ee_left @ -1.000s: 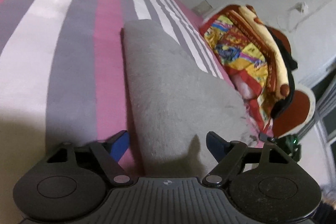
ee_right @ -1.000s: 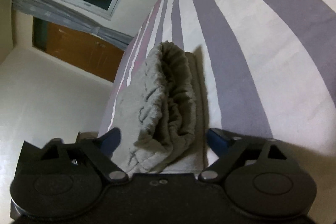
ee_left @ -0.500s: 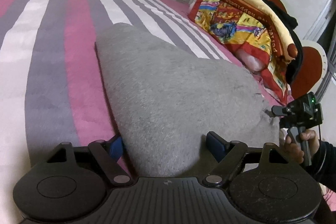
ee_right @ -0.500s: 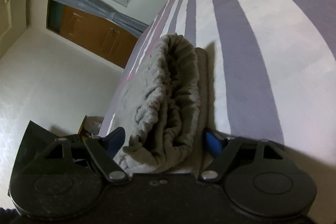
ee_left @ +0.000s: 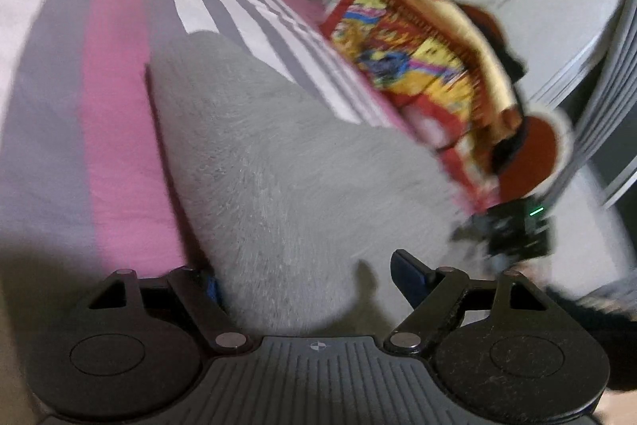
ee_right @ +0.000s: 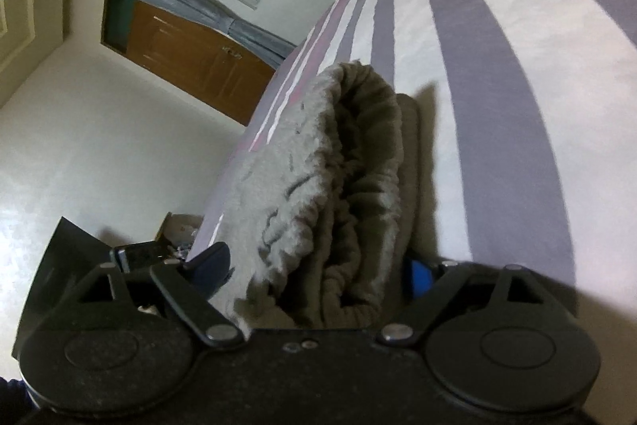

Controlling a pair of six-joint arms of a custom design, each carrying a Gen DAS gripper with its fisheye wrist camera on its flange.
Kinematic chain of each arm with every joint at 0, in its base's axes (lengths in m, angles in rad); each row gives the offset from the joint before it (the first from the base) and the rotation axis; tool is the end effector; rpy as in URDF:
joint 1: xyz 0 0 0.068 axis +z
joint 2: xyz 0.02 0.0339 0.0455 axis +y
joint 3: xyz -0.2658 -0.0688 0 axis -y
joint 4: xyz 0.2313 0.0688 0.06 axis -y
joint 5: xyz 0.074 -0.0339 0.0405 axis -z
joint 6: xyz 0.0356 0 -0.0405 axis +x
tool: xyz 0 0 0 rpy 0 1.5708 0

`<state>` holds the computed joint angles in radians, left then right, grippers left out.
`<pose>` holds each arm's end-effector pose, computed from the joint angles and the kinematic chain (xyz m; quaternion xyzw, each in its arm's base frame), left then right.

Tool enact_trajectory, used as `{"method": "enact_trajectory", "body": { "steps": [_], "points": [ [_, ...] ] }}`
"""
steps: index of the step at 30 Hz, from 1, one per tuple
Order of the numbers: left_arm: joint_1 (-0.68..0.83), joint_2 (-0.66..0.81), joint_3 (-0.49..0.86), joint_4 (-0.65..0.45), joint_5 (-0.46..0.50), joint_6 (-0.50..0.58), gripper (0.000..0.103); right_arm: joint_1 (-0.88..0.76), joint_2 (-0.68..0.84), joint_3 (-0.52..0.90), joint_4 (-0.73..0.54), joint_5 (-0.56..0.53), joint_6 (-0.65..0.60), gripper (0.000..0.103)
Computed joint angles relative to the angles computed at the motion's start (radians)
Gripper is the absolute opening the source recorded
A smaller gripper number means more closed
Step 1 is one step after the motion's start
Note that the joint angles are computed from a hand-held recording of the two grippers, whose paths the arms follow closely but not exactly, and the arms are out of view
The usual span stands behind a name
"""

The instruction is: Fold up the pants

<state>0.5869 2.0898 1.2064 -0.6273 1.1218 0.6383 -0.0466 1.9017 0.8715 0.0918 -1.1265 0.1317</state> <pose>0.3095 0.1673 0.1143 0.0377 0.8457 -0.4204 0.3265 0.3308 0.0168 0.1254 -0.0938 0.8152 0.5182 0.2411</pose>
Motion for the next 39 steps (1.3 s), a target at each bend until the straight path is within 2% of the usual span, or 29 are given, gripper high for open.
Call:
{"method": "enact_trajectory", "body": {
  "steps": [2,4,5,6,8,9,10,11,13,16,21,23,26,30,34,36,38,39],
  "points": [
    [0.0,0.067,0.06,-0.088,0.059,0.046,0.076,0.01,0.03,0.035,-0.011,-0.025,0.001,0.09],
    [-0.001,0.115,0.084,-0.099,0.093,0.033,0.051,0.013,0.062,0.065,-0.008,-0.057,0.016,0.09],
    [0.0,0.136,0.09,-0.088,0.106,0.009,0.045,0.015,0.079,0.076,0.009,-0.07,0.036,0.09],
    [-0.001,0.146,0.083,-0.061,0.109,-0.023,0.034,0.02,0.089,0.086,0.016,-0.073,0.049,0.089],
    [-0.001,0.152,0.063,-0.014,0.117,-0.063,0.032,0.038,0.09,0.106,-0.01,-0.046,0.039,0.085],
    [-0.003,0.133,0.027,0.047,0.11,-0.102,0.031,0.046,0.087,0.115,-0.024,-0.032,0.033,0.083],
    [-0.006,0.116,-0.01,0.111,0.103,-0.142,0.03,0.053,0.084,0.116,-0.029,-0.013,0.028,0.074],
    [-0.006,0.097,-0.042,0.158,0.097,-0.168,0.03,0.06,0.081,0.117,-0.032,0.013,0.028,0.06],
    [-0.002,0.075,-0.075,0.201,0.099,-0.196,0.028,0.064,0.077,0.107,-0.019,0.042,0.047,0.05],
    [0.011,0.053,-0.083,0.17,0.14,-0.198,0.025,0.066,0.036,0.095,-0.053,0.055,0.042,0.048],
    [0.062,0.016,-0.049,0.019,0.208,-0.081,0.025,0.092,-0.034,0.117,-0.1,0.027,0.043,0.046],
    [0.086,0.019,0.009,-0.05,0.222,-0.051,0.025,0.119,-0.028,0.179,-0.143,0.028,0.035,0.046],
    [0.104,0.031,0.11,-0.061,0.222,-0.099,0.025,0.17,0.017,0.296,-0.161,0.032,0.069,0.046],
    [0.081,0.072,0.266,0.085,0.176,-0.298,0.025,0.228,0.13,0.49,-0.174,0.055,0.121,0.046],
    [0.046,0.215,0.489,0.197,0.131,-0.494,0.025,0.261,0.309,0.731,-0.134,0.069,0.234,0.046],
    [0.026,0.317,0.635,0.165,0.081,-0.517,0.025,0.274,0.398,0.853,-0.138,0.08,0.272,0.046],
    [0.01,0.436,0.81,0.053,0.016,-0.486,0.025,0.288,0.505,1.008,-0.204,0.103,0.282,0.047],
    [-0.002,0.493,0.884,0.012,-0.032,-0.489,0.027,0.294,0.538,1.04,-0.217,0.117,0.29,0.048]
  ]
}}
